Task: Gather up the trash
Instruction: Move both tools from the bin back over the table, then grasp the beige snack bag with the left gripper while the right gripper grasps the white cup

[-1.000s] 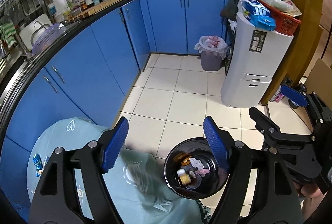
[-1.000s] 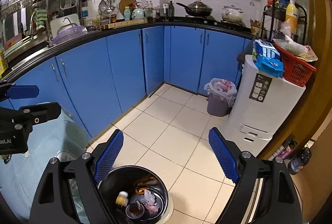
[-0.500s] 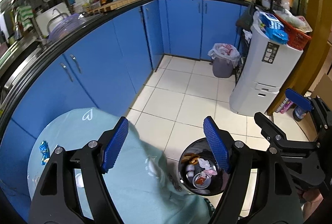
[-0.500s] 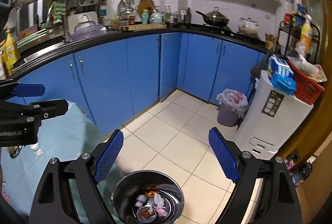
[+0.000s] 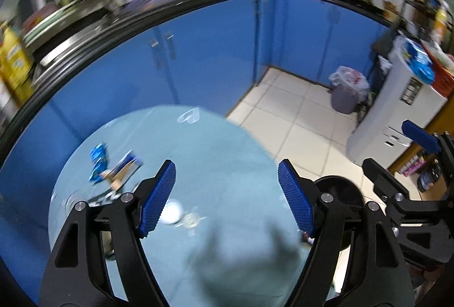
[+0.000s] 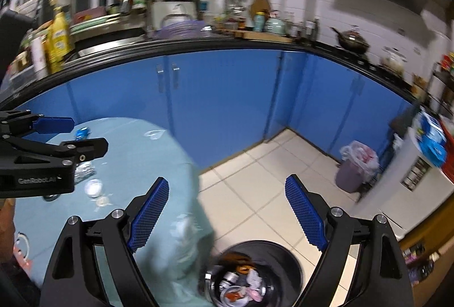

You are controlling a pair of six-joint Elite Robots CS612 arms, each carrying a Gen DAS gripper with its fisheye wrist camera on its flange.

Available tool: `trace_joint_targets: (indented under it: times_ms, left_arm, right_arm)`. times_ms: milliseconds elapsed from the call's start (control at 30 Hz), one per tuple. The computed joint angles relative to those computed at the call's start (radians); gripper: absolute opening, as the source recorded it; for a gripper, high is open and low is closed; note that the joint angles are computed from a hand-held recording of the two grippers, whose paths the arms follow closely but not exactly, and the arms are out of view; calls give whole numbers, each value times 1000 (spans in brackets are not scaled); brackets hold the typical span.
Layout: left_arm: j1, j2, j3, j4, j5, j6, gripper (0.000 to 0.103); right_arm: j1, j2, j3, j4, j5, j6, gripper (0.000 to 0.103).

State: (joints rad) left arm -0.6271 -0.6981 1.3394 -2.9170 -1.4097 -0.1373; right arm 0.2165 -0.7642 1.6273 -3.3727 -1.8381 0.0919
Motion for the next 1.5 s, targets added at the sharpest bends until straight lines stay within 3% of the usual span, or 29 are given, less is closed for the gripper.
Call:
trace_joint_targets:
  times_ms: [333, 667, 1033, 1167, 1333, 1400, 1500]
  left_arm:
    - [80, -4, 77, 17, 67, -128, 75]
    - [141, 34, 86, 110, 42, -191, 75]
    - [173, 78, 44, 183, -17, -220, 73]
    - [177, 81, 47, 168, -26, -221, 73]
    - [178, 76, 60, 150, -19, -214, 65]
    - [180, 79, 51, 153, -22, -216, 56]
    - [180, 80, 49, 155, -23, -221, 49]
  right_arm:
    - [57, 93, -171, 146, 134, -51, 82]
    - [75, 186, -331, 350, 250, -50, 82]
    - [91, 267, -472, 515, 261, -101, 82]
    - [92, 284, -500, 547, 261, -101, 82]
    - [93, 292, -508, 552, 256, -106, 81]
    - [95, 291, -506, 547, 248, -114, 75]
    - [97, 293, -512, 564, 243, -123, 51]
